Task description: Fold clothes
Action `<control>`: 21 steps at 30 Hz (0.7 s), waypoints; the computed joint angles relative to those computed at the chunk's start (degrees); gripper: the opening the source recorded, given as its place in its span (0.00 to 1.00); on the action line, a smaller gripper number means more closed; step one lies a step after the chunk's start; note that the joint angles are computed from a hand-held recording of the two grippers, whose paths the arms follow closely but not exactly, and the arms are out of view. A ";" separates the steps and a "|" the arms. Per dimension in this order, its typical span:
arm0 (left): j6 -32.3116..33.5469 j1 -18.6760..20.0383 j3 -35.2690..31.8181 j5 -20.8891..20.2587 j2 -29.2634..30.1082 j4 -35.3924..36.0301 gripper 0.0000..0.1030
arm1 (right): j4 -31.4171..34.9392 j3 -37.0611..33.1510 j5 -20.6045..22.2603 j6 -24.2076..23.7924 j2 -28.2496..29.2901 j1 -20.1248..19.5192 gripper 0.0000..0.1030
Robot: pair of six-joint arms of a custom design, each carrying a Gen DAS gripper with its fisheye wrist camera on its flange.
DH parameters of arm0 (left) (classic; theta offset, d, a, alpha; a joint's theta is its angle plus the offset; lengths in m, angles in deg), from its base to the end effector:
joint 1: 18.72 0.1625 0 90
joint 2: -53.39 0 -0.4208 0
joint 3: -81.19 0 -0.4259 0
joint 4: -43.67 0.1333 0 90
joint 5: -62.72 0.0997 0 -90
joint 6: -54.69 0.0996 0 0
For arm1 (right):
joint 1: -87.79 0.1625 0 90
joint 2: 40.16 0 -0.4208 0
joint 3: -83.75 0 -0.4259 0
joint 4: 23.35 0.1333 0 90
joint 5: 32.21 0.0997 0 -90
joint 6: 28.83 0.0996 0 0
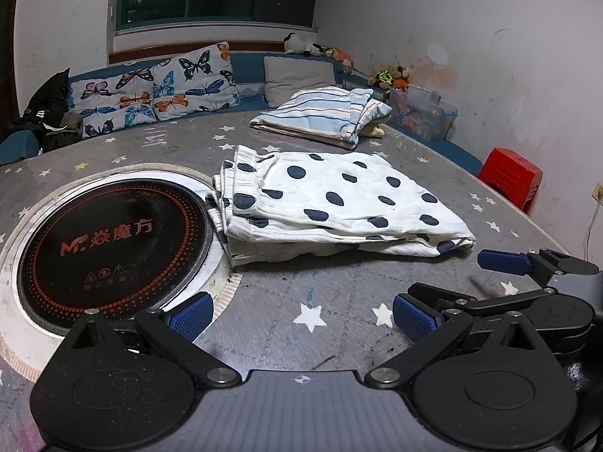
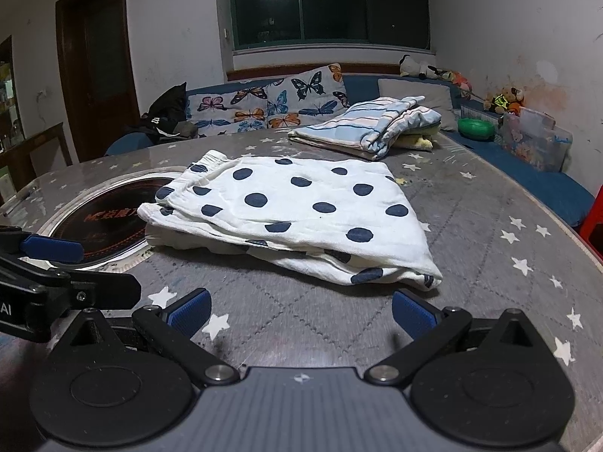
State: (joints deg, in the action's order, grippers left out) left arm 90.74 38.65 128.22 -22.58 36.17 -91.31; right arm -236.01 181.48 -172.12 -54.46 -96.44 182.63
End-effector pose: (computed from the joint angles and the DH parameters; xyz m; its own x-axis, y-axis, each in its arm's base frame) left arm -0.3628 -0.8289 0.0056 -0.3817 0.8982 -0.2179 0.9215 0.3515 -0.1650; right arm 0.1102 -0.6244 0.3193 -0.6305 0.5644 0.5329 -0.3168 0.4397 -0.8404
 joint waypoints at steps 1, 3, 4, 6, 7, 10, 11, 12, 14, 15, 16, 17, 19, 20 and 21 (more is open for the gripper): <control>0.03 -0.02 -0.29 0.07 0.19 0.17 1.00 | 0.08 -0.10 0.01 -0.02 0.02 -0.05 1.00; 0.11 -0.07 -0.92 0.29 0.62 0.49 1.00 | 0.23 -0.26 0.03 -0.03 0.01 -0.13 1.00; 0.15 -0.10 -1.22 0.41 0.83 0.60 1.00 | 0.32 -0.30 0.06 -0.01 -0.03 -0.17 1.00; 0.22 -0.16 -1.89 0.53 1.25 0.95 1.00 | 0.69 -0.43 0.31 0.02 -0.23 -0.42 1.00; 0.23 -0.20 -2.16 0.59 1.45 1.07 1.00 | 0.79 -0.51 0.37 -0.03 -0.27 -0.48 1.00; 0.37 -0.32 -3.10 0.85 2.09 1.60 1.00 | 1.12 -0.78 0.51 -0.16 -0.35 -0.65 1.00; 0.46 -0.37 -3.41 0.96 2.31 1.74 1.00 | 1.33 -0.87 0.61 -0.23 -0.39 -0.71 1.00; 0.50 -0.39 -3.77 1.06 2.55 1.93 1.00 | 1.57 -0.95 0.76 -0.30 -0.44 -0.78 1.00; 0.52 -0.43 -4.53 1.23 3.02 2.34 1.00 | 1.94 -1.34 0.88 -0.77 -0.35 -0.91 1.00; 0.54 -0.44 -4.88 1.32 3.24 2.53 1.00 | 2.09 -1.47 0.94 -0.84 -0.33 -0.96 1.00; 0.57 -0.46 -5.23 1.43 3.45 2.72 1.00 | 2.30 -1.57 1.03 -0.81 -0.34 -1.03 1.00; 0.61 -0.48 -5.59 1.55 3.67 2.92 1.00 | 2.47 -1.67 1.08 -0.77 -0.33 -1.09 1.00; 0.66 -0.54 -6.22 1.74 4.09 3.22 1.00 | 2.75 -1.81 1.26 -0.74 -0.35 -1.22 1.00; 0.63 -0.56 -6.56 1.82 4.31 3.41 1.00 | 2.92 -1.87 1.31 -0.71 -0.35 -1.29 1.00; 0.56 -0.59 -6.93 1.90 4.54 3.61 1.00 | 3.10 -1.95 1.32 -0.67 -0.33 -1.36 1.00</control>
State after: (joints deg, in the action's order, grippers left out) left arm 91.30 38.07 121.28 -20.68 40.71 -87.70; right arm -232.91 179.54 -170.80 -55.14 -96.78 181.27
